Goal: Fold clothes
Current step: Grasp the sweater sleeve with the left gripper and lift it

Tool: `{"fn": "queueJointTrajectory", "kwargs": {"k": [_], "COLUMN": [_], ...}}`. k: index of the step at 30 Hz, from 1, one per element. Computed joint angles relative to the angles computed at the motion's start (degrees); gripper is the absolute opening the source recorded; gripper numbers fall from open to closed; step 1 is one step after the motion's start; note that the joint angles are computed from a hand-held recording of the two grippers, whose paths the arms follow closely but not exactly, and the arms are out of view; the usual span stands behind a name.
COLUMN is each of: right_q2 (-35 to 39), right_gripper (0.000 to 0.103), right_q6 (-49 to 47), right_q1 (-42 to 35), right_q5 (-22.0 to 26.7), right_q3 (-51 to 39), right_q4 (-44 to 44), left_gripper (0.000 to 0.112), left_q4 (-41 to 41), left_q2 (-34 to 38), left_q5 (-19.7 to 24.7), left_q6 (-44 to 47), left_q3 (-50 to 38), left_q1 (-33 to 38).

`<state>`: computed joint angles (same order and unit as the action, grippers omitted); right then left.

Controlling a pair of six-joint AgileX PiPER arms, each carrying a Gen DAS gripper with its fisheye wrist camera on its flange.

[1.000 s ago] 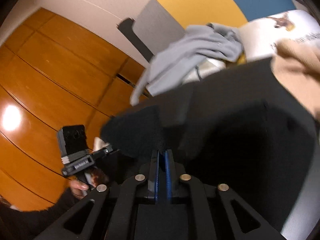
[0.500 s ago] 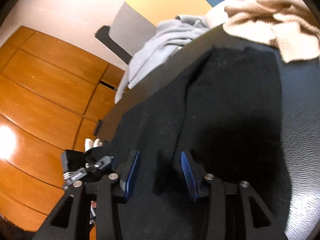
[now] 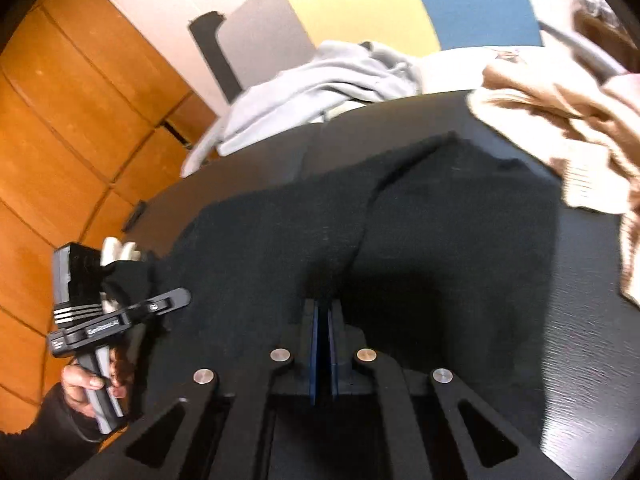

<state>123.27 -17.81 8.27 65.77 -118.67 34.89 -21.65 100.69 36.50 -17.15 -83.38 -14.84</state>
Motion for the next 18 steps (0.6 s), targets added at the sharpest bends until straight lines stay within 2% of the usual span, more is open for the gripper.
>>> {"fn": "queueJointTrajectory", "kwargs": {"k": [2, 3, 4, 5, 7, 10, 11, 12, 14, 16, 18], "right_q2": [0.2, -0.1, -0.5, -0.6, -1.3, -8.0, -10.1, -11.0, -12.8, -13.4, -12.1], "right_gripper": [0.005, 0.005, 0.006, 0.012, 0.022, 0.037, 0.046, 0.055, 0.089, 0.096, 0.100], "right_q6": [0.4, -0.3, -0.9, -1.1, -1.0, -3.6, -5.4, -6.7, -9.0, -9.0, -4.1], "right_q1": [0.3, -0.2, -0.7, -1.4, -2.2, -0.6, 0.0, 1.4, 4.1, 7.8, 11.6], "right_q5": [-0.5, -1.5, -2.4, -2.9, -3.7, -10.4, -12.0, -12.2, -12.4, -13.4, -14.3], "right_q3": [1.3, 2.6, 3.8, 4.6, 6.0, 12.5, 14.4, 15.0, 15.9, 16.5, 16.3], "right_q4": [-3.3, -2.0, -0.4, 1.4, 3.1, 0.6, 0.8, 0.3, -0.9, -6.7, -16.2], "left_gripper": [0.008, 0.010, 0.017, 0.023, 0.024, 0.027, 0.028, 0.029, 0.034, 0.040, 0.043], "left_q4": [-1.0, -1.5, -1.8, -0.7, 4.3, 15.2, 17.8, 20.8, 26.5, 35.6, 40.4], "left_q2": [-1.3, -2.1, -2.9, -4.0, -7.3, -14.5, -16.8, -20.0, -25.8, -33.0, -38.6], "left_q5": [-2.3, -3.5, -4.2, -5.0, -5.9, -6.1, -5.8, -5.2, -3.2, 2.1, 6.9], "left_q6": [-0.2, -0.2, -0.7, -2.7, -9.0, -20.9, -23.9, -27.8, -35.0, -44.8, -49.1], "left_q3": [2.5, 3.8, 4.7, 5.9, 8.6, 14.1, 16.0, 18.6, 22.7, 26.1, 27.8], "left_q1": [-0.2, -0.3, -0.4, -0.7, -1.8, -4.3, -4.8, -5.1, -5.4, -6.3, -5.4]}}
